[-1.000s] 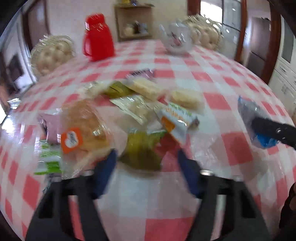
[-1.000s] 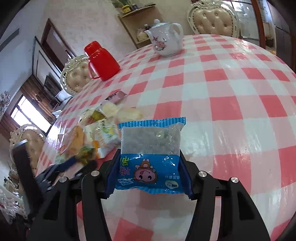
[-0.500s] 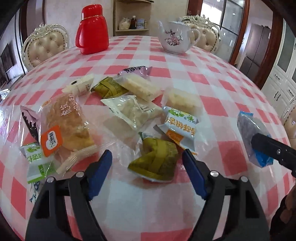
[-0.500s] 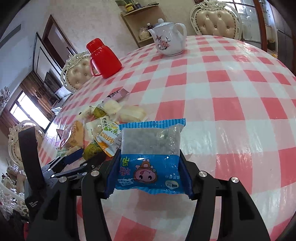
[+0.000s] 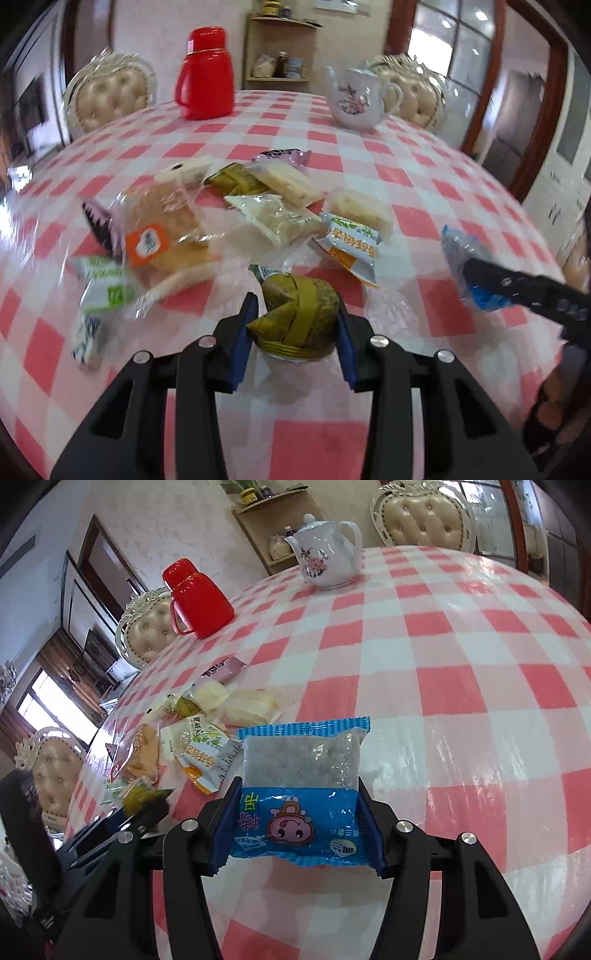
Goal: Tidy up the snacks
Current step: 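Grasp the blue snack bag with the right gripper while the left grasps the green-wrapped snack, then carry both snacks to the white box and release them from both grippers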
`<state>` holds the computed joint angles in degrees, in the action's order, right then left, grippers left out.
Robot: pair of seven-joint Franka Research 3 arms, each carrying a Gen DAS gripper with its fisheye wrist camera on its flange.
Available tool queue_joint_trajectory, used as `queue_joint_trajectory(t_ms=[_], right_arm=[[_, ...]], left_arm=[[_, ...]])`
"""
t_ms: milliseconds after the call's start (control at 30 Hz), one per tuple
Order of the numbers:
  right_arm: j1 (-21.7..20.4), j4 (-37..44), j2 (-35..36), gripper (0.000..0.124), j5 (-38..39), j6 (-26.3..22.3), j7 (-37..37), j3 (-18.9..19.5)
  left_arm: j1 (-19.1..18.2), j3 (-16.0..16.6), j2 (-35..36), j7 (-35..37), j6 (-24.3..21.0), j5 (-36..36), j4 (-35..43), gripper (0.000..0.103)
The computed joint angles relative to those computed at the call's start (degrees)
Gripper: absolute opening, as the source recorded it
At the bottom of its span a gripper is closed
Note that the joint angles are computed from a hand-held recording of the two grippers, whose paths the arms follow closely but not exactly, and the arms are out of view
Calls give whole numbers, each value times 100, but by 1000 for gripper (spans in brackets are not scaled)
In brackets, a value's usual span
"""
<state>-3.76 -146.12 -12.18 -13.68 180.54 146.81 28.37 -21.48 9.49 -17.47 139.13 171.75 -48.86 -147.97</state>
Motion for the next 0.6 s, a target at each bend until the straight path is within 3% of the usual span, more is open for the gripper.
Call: queue_joint_trajectory(t_ms=[167, 267, 367, 500, 600], right_arm=[[-309, -50, -16, 57, -28, 173, 139, 282], [-510, -129, -172, 57, 36, 174, 202, 582], [-295, -233, -283, 57, 262, 223, 65, 577], [-483, -320, -611, 57, 399, 145, 42, 1116], [-288, -422, -721, 57, 554, 140, -2, 1144]], left_arm=[[-316, 347, -770, 158, 31, -712, -422, 40], [-273, 362, -1194, -173, 48, -539, -759, 40], [-247, 413, -1525, -543, 20, -336, -1034, 40], [-216, 376, -1758, -904, 295, -39, -1300, 40], [-135, 356, -1929, -1193, 451, 143, -1505, 40]])
